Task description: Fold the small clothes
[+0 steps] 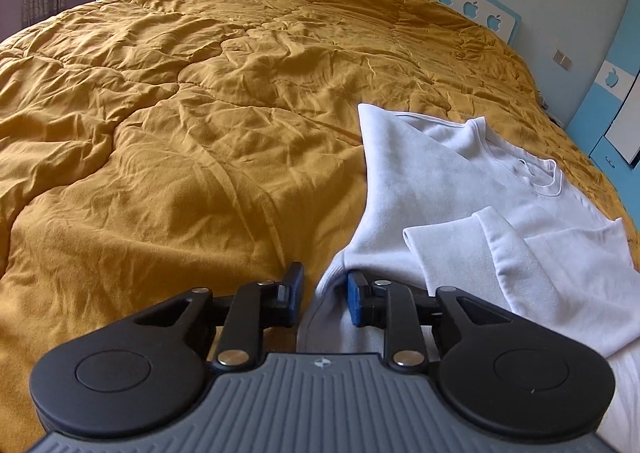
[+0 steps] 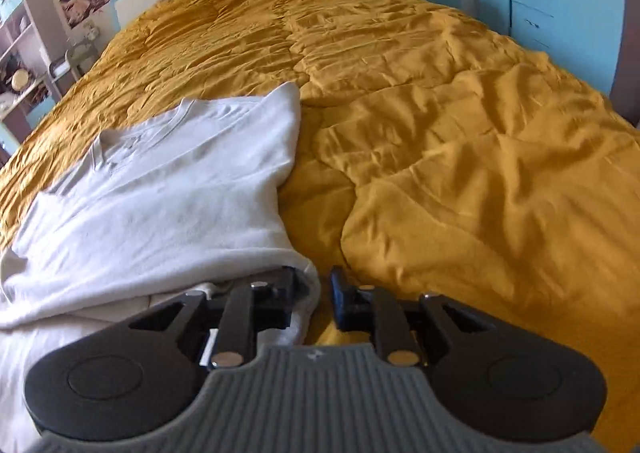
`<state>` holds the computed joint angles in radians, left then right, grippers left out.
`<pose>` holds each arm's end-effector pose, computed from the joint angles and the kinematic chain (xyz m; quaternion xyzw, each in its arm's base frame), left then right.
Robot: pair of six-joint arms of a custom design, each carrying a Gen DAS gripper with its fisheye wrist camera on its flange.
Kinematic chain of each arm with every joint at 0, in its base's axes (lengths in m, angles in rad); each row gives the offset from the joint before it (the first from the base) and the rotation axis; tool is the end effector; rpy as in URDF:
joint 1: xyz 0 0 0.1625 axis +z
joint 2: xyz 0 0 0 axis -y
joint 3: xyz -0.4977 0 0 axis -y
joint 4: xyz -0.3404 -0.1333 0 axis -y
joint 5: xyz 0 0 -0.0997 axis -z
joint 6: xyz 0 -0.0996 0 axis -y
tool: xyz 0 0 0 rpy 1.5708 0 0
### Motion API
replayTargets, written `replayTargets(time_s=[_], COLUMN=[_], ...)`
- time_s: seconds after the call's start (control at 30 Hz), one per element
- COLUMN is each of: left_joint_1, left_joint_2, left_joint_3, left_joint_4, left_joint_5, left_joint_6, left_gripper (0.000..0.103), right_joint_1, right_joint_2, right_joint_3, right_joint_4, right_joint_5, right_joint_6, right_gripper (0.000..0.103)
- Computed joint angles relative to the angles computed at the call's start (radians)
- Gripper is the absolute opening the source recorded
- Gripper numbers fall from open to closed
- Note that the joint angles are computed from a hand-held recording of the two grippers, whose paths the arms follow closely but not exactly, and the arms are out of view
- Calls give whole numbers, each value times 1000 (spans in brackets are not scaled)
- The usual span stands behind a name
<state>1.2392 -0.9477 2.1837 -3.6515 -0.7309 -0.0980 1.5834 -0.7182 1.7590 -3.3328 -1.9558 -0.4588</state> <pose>0.0275 -0.5575 0.2756 -0.0689 0.8467 -0.4450 0.2836 0.1045 -0.6814 0.1928 0.1488 -0.9088 0.2981 0.2512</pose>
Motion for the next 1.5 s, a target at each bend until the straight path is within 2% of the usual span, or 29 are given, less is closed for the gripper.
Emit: replayTargets(time_s=[0.07, 0.13, 0.23, 0.33, 0.37, 0.4, 0.43, 0.47, 0.5, 0.57, 0.6, 0.77, 0.8, 0.9, 0.93, 0.97, 1.03, 1.07, 1.1, 1.17, 1.23, 1.3, 1.33, 1.4, 1.43, 1.5], left_joint_1=[-5, -21, -37, -27, -26, -29, -38, -49, -65, -93, -104, -131, -138, -177, -192, -200, -209, -212, -216, -230, -247, -262, -271, -285, -290, -297], left_joint_2=[-30, -72, -139, -200, -211, -220, -219, -214, -209, -204, -205, -201, -203, -194, -195, -198, -204, -207, -213, -226, -237, -250, -257, -271, -278, -296], left_joint_3=[22, 47, 99, 163, 175, 185, 198, 211, 220, 221, 227, 233, 234, 238, 238, 235, 233, 234, 235, 242, 257, 266, 271, 285, 294, 307], left_joint_4=[23, 99, 189, 206, 216, 229, 216, 196, 197, 245, 255, 277, 293, 348, 387, 417, 447, 452, 459, 475, 459, 475, 489, 491, 484, 478], left_joint_5=[-12, -10, -68, -190, -207, -208, -195, -176, -143, -80, -68, -9, 8, 99, 135, 151, 162, 163, 159, 154, 142, 138, 141, 138, 126, 96], left_joint_6=[-30, -62, -83, -162, -189, -215, -227, -231, -241, -262, -265, -290, -296, -275, -305, -330, -356, -362, -370, -386, -371, -381, -394, -399, -391, -388], left_gripper=[46, 49, 55, 61, 61, 61, 59, 52, 42, 10, 8, 9, 12, 29, 38, 44, 48, 51, 53, 61, 65, 67, 67, 67, 67, 67], right_joint_1=[9, 15, -11, -37, -37, -32, -27, -26, -29, -30, -26, -14, -9, 33, 36, 36, 31, 29, 25, 13, 11, 17, 18, 17, 12, 5], right_joint_2=[-11, -43, -124, -180, -187, -186, -183, -182, -183, -182, -182, -191, -192, -168, -169, -176, -198, -205, -211, -233, -249, -257, -262, -284, -295, -320], right_joint_3=[16, 47, 106, 148, 159, 176, 197, 208, 218, 235, 243, 272, 279, 304, 319, 332, 355, 367, 381, 413, 434, 451, 459, 475, 483, 505], right_joint_4=[-22, 5, 114, 215, 231, 206, 165, 154, 152, 112, 88, 17, -3, -140, -185, -202, -207, -218, -232, -236, -216, -208, -200, -160, -144, -107], right_joint_5=[-21, -12, 109, 192, 187, 166, 149, 147, 154, 146, 135, 71, 54, -89, -97, -88, -55, -38, -16, 44, 74, 78, 83, 106, 130, 180], right_joint_6=[15, 19, 127, 221, 231, 220, 192, 171, 163, 175, 173, 191, 188, 153, 133, 134, 156, 164, 173, 219, 243, 249, 253, 294, 317, 358], right_gripper=[38, 44, 48, 48, 43, 29, 22, 4, 0, 0, 0, 0, 0, 0, 1, 5, 6, 13, 28, 39, 45, 61, 64, 79, 84, 82])
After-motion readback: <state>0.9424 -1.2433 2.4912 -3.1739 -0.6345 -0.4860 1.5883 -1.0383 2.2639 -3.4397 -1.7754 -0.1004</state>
